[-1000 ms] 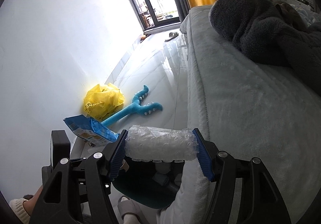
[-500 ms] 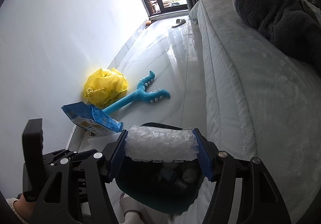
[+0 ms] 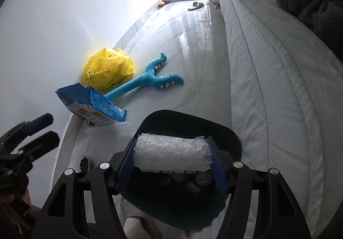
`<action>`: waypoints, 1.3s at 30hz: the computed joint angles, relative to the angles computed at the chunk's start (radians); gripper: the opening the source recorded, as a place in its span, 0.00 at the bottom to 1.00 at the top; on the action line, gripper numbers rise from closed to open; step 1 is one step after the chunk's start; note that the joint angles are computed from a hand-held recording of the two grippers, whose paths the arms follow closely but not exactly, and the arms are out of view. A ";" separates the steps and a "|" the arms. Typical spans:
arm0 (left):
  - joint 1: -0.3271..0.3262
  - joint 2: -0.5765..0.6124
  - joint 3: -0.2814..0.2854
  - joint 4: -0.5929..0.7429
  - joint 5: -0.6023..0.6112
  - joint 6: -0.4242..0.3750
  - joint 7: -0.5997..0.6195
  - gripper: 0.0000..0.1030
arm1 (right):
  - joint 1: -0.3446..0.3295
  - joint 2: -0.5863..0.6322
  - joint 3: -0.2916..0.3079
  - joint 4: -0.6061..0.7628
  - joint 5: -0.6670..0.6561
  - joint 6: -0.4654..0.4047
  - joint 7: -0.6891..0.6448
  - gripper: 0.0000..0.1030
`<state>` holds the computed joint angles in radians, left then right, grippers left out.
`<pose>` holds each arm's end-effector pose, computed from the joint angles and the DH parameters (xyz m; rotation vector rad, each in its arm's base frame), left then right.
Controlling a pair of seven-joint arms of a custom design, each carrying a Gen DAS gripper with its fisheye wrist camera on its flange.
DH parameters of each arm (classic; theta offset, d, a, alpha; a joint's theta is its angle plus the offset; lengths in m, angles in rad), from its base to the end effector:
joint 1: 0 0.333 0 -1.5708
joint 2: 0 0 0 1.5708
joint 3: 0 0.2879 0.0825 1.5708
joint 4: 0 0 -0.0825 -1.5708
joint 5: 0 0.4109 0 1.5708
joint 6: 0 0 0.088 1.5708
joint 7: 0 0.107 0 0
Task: Collect trash
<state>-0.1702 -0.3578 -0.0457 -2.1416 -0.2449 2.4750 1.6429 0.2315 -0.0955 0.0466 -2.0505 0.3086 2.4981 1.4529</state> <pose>0.5188 -0.1158 0.5987 -1.7544 2.0446 -0.9121 0.5745 0.1627 0.5035 -1.9871 1.6234 -0.2167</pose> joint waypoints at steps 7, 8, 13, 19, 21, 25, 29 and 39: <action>-0.003 -0.025 0.009 -0.011 0.010 0.032 0.007 0.69 | 0.006 0.038 0.010 0.012 -0.064 -0.031 0.032 0.63; -0.006 -0.026 0.014 -0.010 0.001 0.031 0.014 0.69 | 0.008 0.042 0.011 0.013 -0.070 -0.036 0.035 0.63; -0.013 -0.033 0.014 -0.004 -0.011 0.041 0.031 0.69 | 0.012 0.052 0.011 0.009 -0.095 -0.063 0.038 0.65; -0.024 -0.057 0.006 -0.003 -0.001 0.085 0.024 0.69 | 0.007 0.041 0.006 -0.001 -0.096 -0.085 0.040 0.73; -0.024 -0.064 -0.002 -0.008 0.023 0.110 0.022 0.70 | 0.005 0.034 0.004 -0.003 -0.091 -0.090 0.039 0.75; -0.039 -0.074 -0.006 -0.014 0.054 0.145 0.021 0.72 | 0.003 0.004 0.003 -0.019 -0.082 -0.071 0.029 0.76; -0.058 -0.077 -0.006 -0.004 0.058 0.161 0.009 0.73 | -0.004 -0.057 0.006 -0.054 -0.104 -0.021 0.030 0.77; -0.085 -0.044 -0.032 0.085 0.070 0.168 -0.045 0.86 | -0.064 -0.246 -0.004 -0.140 -0.126 0.097 0.009 0.83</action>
